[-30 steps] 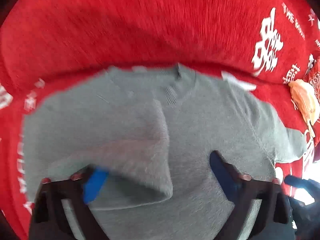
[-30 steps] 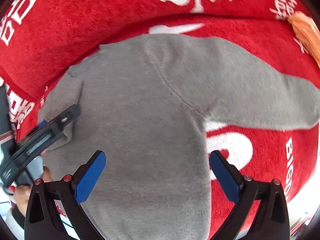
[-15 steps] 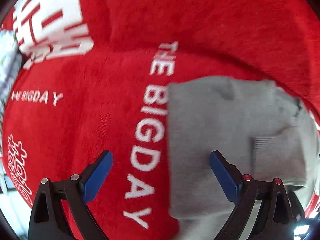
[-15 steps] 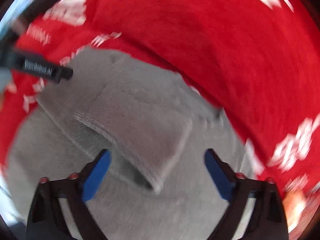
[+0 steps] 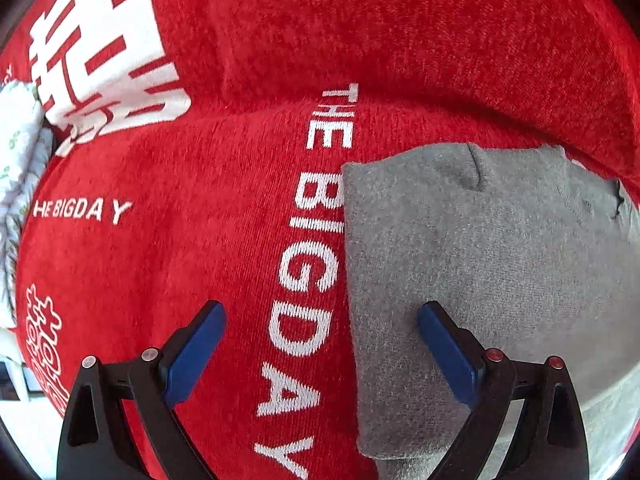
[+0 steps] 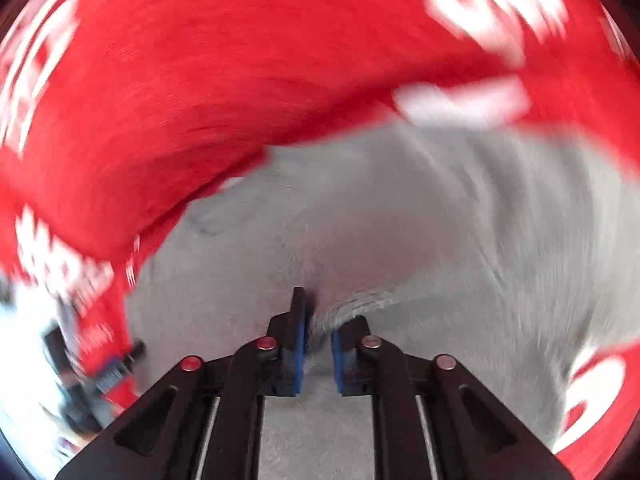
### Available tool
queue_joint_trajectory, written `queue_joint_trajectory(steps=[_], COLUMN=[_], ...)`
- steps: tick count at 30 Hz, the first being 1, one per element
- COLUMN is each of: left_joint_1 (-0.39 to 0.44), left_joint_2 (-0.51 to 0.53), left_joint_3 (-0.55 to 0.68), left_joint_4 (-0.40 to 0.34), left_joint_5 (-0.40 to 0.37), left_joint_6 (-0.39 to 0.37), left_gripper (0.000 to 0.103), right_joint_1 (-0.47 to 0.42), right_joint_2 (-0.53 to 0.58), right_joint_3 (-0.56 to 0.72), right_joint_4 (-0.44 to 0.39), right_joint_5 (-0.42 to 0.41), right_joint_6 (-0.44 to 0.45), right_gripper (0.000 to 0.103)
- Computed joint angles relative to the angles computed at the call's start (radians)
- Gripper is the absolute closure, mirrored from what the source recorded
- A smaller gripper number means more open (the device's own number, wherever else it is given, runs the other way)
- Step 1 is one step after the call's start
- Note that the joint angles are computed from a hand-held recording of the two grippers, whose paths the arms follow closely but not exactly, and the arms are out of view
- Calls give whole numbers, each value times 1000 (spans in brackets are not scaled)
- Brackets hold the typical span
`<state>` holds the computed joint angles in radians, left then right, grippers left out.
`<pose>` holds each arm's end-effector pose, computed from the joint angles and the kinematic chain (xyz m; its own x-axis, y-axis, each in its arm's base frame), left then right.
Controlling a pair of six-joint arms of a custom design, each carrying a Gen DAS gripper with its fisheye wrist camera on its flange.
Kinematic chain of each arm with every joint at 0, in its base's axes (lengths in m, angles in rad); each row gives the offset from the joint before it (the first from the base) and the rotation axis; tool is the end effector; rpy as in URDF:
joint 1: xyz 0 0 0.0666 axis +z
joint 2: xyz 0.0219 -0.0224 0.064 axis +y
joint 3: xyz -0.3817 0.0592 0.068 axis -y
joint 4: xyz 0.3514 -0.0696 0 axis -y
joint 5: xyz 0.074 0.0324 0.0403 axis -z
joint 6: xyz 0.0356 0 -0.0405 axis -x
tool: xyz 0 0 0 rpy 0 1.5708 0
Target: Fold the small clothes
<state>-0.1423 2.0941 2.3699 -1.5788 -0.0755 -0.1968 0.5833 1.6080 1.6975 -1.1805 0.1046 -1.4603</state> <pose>0.6323 -0.0883 0.4173 -0.9124 0.3277 -0.2453 0.3060 0.9441 0.1231 0.4232 0.2744 0.4438 -0.5861 0.7975 -0.1430 0.6799 0.5801 0.4486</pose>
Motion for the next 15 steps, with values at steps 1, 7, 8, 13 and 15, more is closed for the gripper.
queue_joint_trajectory(steps=[1,7,8,13,15], left_joint_1=[-5,-27,-31,-86,-102], left_joint_2=[21,-3,-7,-62,-85], left_joint_3=[36,82,82,-28,-98], left_joint_4=[-17,-37,-37,-4,22], left_joint_5=[-9,7,15,17,-3], left_joint_6=[1,-6,-8,-27,-34], left_gripper=[5,5,5,5,5], right_joint_1=[-3,-2,-5,-11,-10], right_joint_2=[-35,-147,-147,-65,-27], right_joint_3=[-62,-212,-202,-40,-12], right_joint_4=[47,157,138,-86,-173], right_joint_5=[-16,28,30,38,22], right_joint_6=[-60,-251,-243,-8,41], right_gripper=[72,68,93,95,94])
